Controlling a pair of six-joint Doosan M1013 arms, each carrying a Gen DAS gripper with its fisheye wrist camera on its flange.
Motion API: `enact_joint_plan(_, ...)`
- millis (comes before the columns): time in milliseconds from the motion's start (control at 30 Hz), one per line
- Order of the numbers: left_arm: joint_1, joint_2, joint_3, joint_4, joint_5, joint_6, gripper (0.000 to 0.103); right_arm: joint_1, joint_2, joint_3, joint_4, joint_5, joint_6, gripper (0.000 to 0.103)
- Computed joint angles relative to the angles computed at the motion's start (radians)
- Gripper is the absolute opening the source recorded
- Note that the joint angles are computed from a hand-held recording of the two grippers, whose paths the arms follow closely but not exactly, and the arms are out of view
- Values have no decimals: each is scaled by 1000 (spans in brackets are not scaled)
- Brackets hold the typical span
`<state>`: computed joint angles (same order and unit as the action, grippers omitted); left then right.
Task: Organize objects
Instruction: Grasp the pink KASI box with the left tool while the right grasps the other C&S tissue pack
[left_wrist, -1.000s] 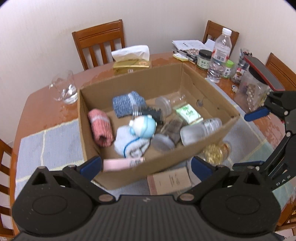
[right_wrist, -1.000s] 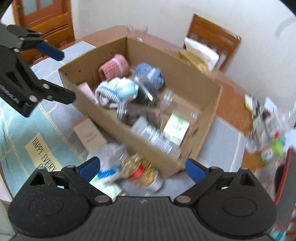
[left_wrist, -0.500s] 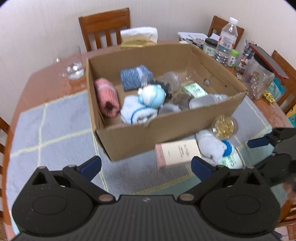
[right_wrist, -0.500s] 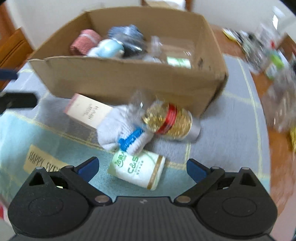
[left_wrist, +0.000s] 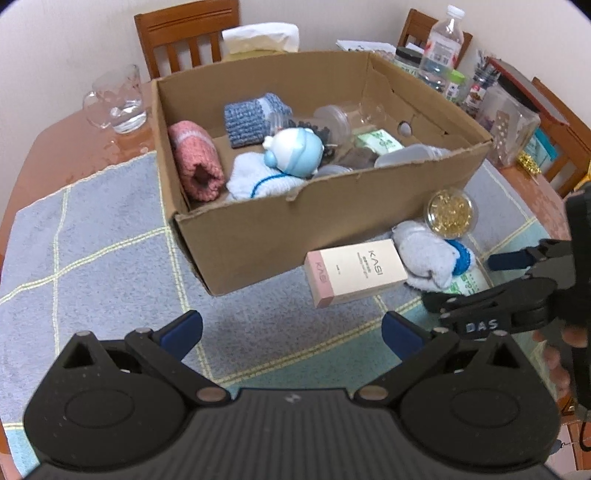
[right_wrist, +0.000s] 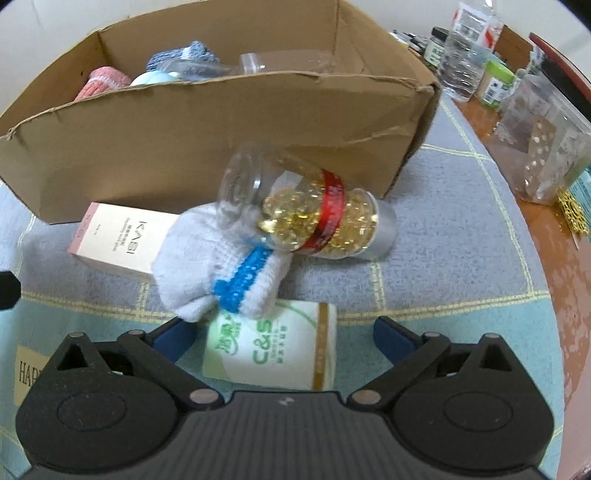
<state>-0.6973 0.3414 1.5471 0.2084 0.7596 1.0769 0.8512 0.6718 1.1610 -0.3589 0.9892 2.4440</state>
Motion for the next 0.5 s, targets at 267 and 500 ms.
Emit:
enact_joint_plan(267, -9, 35, -27, -13, 13, -30, 102, -18, -48, 83, -12, -40, 9, 103)
enact_joint_plan(500, -27, 66, -48, 10, -4, -108, 102, -24, -77, 144, -40, -122, -26, 103)
